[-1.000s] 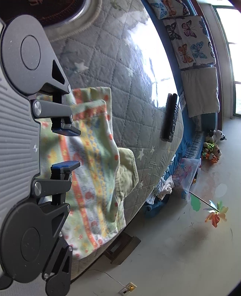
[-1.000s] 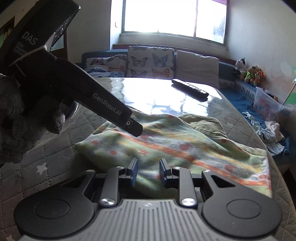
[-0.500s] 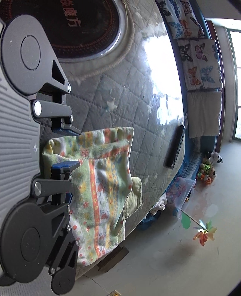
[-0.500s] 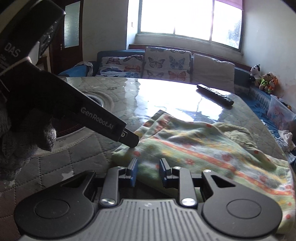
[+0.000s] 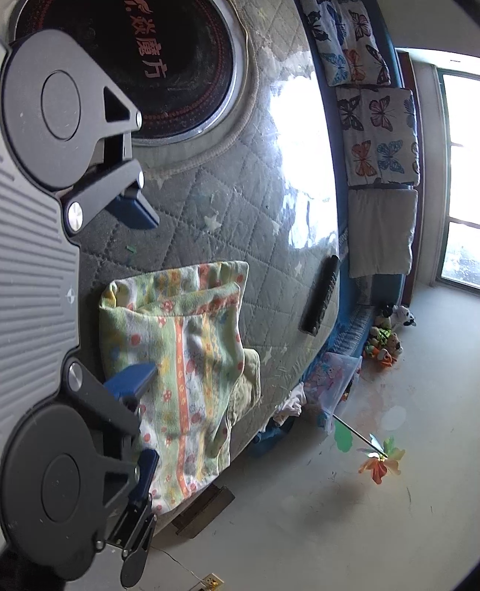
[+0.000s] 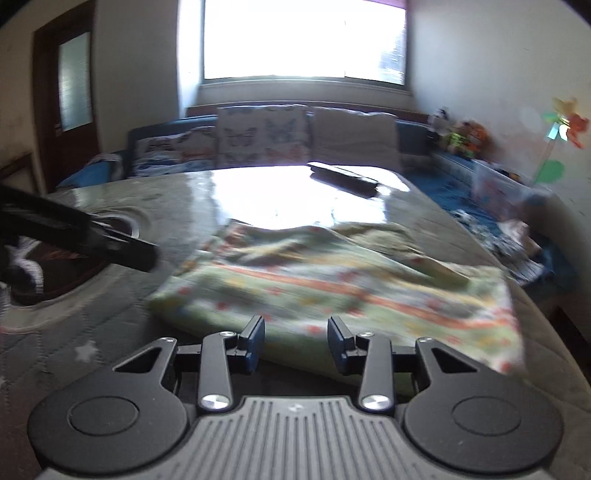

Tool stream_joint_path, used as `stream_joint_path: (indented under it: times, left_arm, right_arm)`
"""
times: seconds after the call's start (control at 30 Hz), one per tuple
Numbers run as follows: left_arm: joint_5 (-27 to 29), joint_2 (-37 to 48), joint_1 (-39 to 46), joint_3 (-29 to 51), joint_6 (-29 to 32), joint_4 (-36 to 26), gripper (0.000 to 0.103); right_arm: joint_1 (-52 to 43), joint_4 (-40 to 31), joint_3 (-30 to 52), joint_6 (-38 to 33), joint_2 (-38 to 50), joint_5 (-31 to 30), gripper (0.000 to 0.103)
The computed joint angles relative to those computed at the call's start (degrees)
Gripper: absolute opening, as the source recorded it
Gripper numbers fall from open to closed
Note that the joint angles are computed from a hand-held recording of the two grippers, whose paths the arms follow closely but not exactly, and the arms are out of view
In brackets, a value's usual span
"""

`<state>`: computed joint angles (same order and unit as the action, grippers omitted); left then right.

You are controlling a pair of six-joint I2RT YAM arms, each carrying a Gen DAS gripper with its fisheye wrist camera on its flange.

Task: Fold clothes
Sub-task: 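Open both grippers and release the folded shirt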

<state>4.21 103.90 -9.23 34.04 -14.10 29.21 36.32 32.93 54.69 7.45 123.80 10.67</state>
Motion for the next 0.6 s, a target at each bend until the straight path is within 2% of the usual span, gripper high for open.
stream_joint_path:
  times: [0.1,0.27,0.37,0.6]
  left_arm:
    - [-0.5,-0.2,-0.8,-1.0,0.2,2.4,0.102]
    - [-0.9,-0.5,-1.3,-1.4,-0.4,3.5,0.103]
    - [-0.6,-0.4,-1.3,-1.6,-0.7,4.3,0.103]
    - [-1.0,-1.1,-1.7,-1.6,-0.9,3.7,0.103]
  right_arm:
    - [-2.6,1.7,-2.9,2.1,-1.1,1.8,0.043]
    - [-7.5,3.4,-6.4,5.5,-2.7,3.4,0.045]
    - [-10.6,1.7,-6.8,7.4,-3.2,0.2,0.045]
    - [-10.9,3.0,-5.9,5.8,-3.6,0.2,0.045]
